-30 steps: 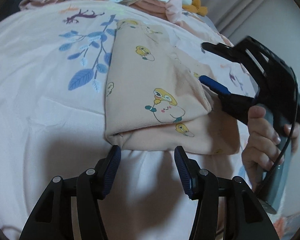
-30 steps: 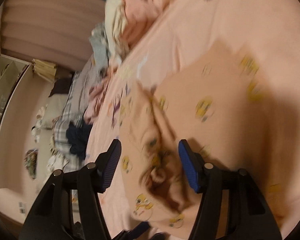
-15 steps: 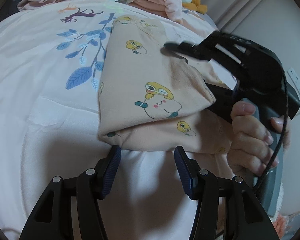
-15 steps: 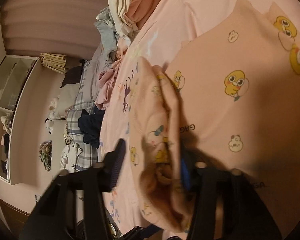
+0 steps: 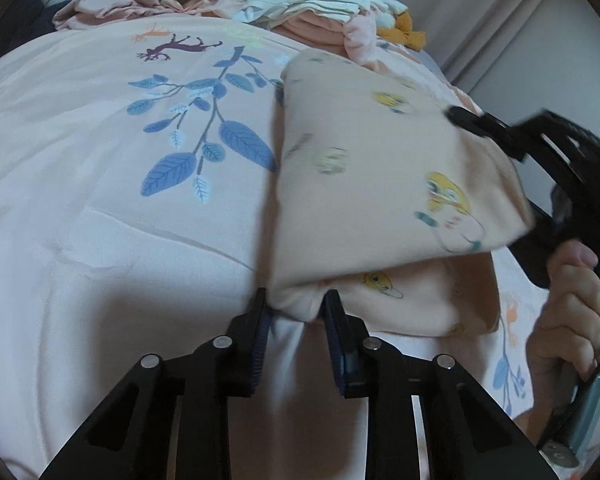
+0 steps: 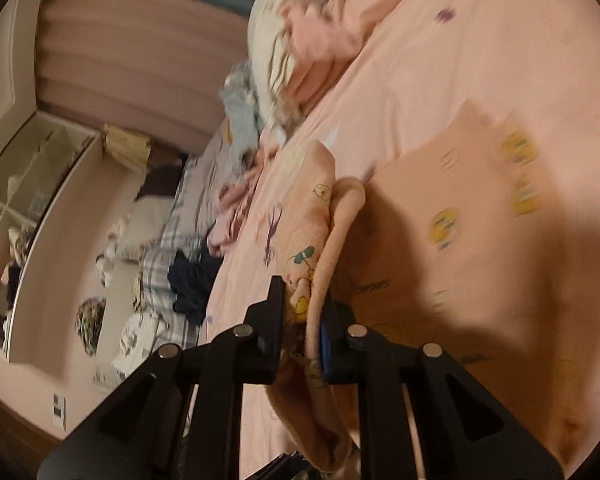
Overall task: Fold small clothes
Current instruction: 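Grasp the shirt's edge with the right tool and fold it over toward the left tool, then release the folded edge and press the shirt flat with the right tool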
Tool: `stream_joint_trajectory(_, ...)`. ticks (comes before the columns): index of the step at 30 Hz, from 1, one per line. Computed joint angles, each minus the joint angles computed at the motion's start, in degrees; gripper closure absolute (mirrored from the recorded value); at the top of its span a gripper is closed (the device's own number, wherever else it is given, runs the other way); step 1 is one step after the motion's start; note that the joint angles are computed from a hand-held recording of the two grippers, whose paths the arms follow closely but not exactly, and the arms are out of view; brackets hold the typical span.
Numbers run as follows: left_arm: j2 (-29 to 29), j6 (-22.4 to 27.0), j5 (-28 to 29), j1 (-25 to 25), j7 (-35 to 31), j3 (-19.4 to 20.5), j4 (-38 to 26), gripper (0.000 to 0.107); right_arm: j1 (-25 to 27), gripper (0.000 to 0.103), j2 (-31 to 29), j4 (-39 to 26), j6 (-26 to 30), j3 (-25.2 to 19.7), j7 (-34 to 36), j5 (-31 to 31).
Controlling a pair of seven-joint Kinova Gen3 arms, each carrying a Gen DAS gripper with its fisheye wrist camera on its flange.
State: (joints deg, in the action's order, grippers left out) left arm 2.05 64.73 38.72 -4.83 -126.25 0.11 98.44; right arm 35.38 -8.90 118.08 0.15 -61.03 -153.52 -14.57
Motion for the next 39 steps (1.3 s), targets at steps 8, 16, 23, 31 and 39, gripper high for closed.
stream_joint_trajectory(8,-1.9,-4.7,-2.0,1.9,-1.0,0.7,1.9,0.085,-7.1,0.088,-10.7,2.7,10.9,13.4,2.1,-6.9)
stream_joint_trajectory(16,-3.0,-7.7,-6.2,4.2,1.3,1.0,2.4,0.085,0.4,0.083,-6.8,-3.6,29.5,5.7,-6.0,5.0)
stream_joint_trajectory(23,-4.9,-0.1,1.3,4.7,-7.8,-6.1,0.3,0.085,-8.2,0.076,-9.5,-3.4,31.7,12.4,-17.0,13.6)
stream_joint_trajectory(31,-4.9,1.0,10.3,15.8,-15.3,-17.5,0.7,0.085,-17.7,0.076,-9.3,-6.5,33.0,13.6,-26.1,27.5)
stream_joint_trajectory(39,-3.9,-8.9,-7.6,8.1,-5.0,2.8,2.4,0.085,-24.8,0.079,9.3,-16.0,50.3,6.8,-20.4,34.7)
